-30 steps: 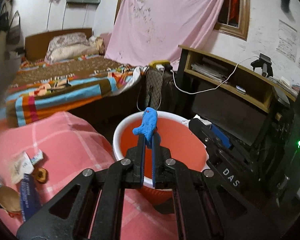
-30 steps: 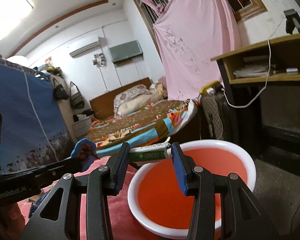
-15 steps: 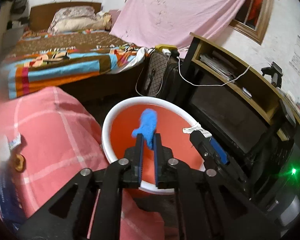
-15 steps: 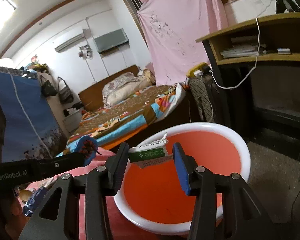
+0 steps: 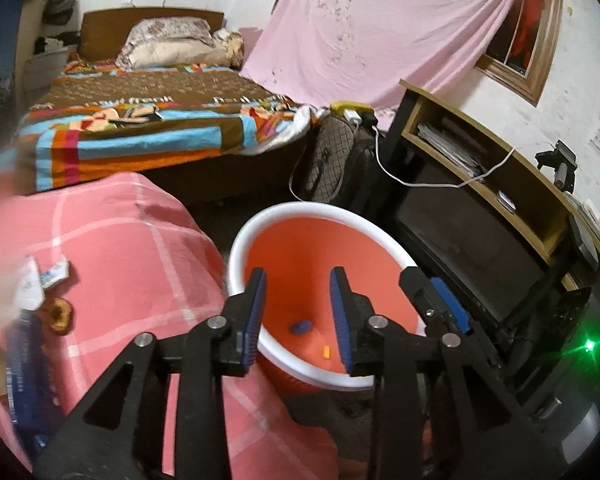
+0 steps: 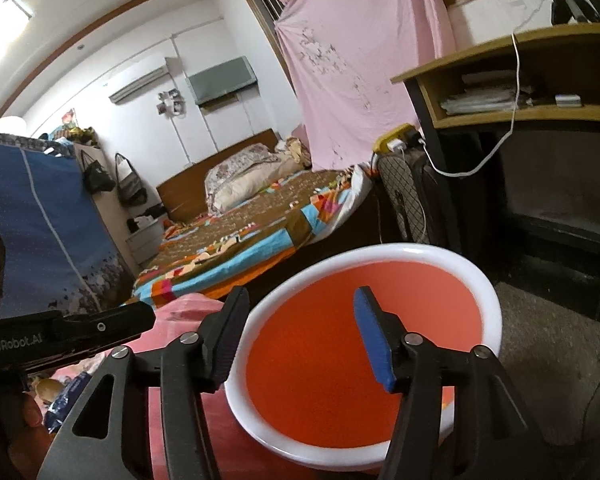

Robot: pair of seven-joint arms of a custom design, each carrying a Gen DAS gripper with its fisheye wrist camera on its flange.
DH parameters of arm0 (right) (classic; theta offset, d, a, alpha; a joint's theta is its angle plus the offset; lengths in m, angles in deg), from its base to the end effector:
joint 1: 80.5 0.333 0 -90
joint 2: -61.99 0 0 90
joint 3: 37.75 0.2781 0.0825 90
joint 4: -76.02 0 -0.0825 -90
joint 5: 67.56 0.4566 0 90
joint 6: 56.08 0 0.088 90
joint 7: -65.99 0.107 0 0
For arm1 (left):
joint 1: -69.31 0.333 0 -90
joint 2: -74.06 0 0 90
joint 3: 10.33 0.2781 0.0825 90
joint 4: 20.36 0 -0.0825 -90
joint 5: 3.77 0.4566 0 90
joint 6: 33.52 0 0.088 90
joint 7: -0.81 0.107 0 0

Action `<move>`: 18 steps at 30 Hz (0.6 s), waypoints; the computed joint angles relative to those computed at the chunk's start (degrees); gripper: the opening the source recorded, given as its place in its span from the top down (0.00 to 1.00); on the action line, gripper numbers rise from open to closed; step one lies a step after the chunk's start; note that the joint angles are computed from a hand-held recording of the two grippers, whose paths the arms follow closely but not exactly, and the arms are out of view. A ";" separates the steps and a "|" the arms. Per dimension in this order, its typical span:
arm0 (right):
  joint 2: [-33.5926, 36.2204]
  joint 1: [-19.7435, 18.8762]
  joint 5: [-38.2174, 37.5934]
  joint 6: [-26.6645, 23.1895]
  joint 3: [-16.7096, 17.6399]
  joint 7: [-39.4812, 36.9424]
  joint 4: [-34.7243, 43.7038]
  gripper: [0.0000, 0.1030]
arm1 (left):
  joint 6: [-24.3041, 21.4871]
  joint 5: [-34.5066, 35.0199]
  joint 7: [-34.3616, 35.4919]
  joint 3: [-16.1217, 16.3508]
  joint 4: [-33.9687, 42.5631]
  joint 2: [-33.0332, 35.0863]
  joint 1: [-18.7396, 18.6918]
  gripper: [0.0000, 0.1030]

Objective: Collect trash
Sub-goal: 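Move both tools back over the remaining trash on the bedspread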

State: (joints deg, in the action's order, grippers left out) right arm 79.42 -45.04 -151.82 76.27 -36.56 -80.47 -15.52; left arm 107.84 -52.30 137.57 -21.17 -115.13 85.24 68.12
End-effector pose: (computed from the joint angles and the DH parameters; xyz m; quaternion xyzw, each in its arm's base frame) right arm 0.6141 0.4305 0.4567 -0.3609 0.7187 -0.3835 0.4541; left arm 0.7156 -0.1418 0.5091 -0.4568 0.7666 -0.4446 0.0778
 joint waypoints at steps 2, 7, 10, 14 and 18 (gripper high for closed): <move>0.46 0.55 -1.37 -0.54 -0.09 0.09 0.77 0.33 | 1.58 -1.97 1.81 -0.05 -1.40 -1.19 0.45 0.72; 1.19 2.01 -6.01 -1.68 -0.43 0.74 2.12 0.22 | 6.22 -8.39 7.49 0.69 -5.39 -4.65 1.38 0.55; 2.06 2.70 -7.28 -2.09 -0.60 0.40 3.56 0.14 | 9.35 -12.94 10.87 1.47 -7.81 -6.68 1.71 0.42; 2.99 4.01 -8.75 -3.26 -1.00 0.01 5.21 0.00 | 14.04 -21.44 17.41 2.69 -11.10 -9.27 2.09 0.27; 4.04 5.19 -12.03 -2.50 -1.55 0.61 7.01 0.00 | 18.19 -29.78 24.62 4.00 -13.52 -11.20 2.07 0.10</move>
State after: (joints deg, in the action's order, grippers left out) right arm 83.46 -39.85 -163.85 73.77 -38.11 -79.85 -8.51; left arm 126.04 -82.08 162.19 -17.16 -128.65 74.04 70.18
